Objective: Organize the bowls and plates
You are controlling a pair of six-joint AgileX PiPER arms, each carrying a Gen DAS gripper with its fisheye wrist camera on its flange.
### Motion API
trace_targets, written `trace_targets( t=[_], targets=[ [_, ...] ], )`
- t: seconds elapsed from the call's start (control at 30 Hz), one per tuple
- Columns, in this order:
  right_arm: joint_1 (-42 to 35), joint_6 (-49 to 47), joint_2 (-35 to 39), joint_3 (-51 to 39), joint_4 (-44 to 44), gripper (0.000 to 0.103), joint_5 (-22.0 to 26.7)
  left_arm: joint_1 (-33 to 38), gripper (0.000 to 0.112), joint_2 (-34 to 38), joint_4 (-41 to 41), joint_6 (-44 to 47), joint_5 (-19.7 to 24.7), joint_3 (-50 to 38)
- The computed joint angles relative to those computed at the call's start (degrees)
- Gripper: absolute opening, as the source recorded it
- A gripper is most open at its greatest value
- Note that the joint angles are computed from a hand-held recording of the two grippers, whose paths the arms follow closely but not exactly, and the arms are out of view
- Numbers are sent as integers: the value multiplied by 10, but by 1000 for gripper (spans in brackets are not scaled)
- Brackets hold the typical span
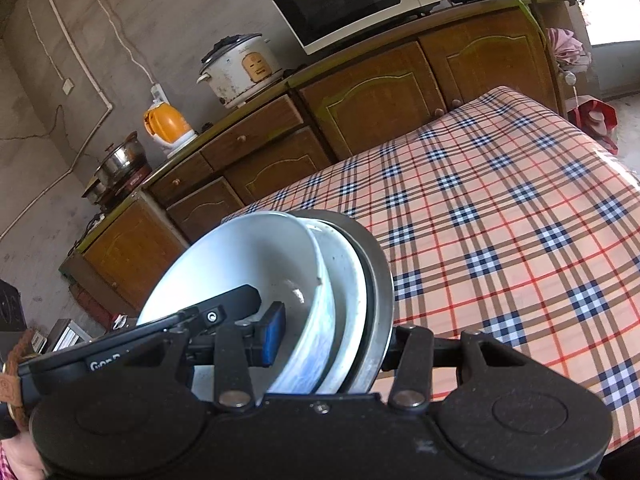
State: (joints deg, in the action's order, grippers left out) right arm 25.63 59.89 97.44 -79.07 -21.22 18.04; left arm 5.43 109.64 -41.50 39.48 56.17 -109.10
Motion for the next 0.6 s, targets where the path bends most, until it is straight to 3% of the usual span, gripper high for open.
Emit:
trace_targets(
  t=[0.6],
  targets=[
    [19,-73,57,-77,65,54,25,34,61,14,3,-7,13,-20]
  ],
)
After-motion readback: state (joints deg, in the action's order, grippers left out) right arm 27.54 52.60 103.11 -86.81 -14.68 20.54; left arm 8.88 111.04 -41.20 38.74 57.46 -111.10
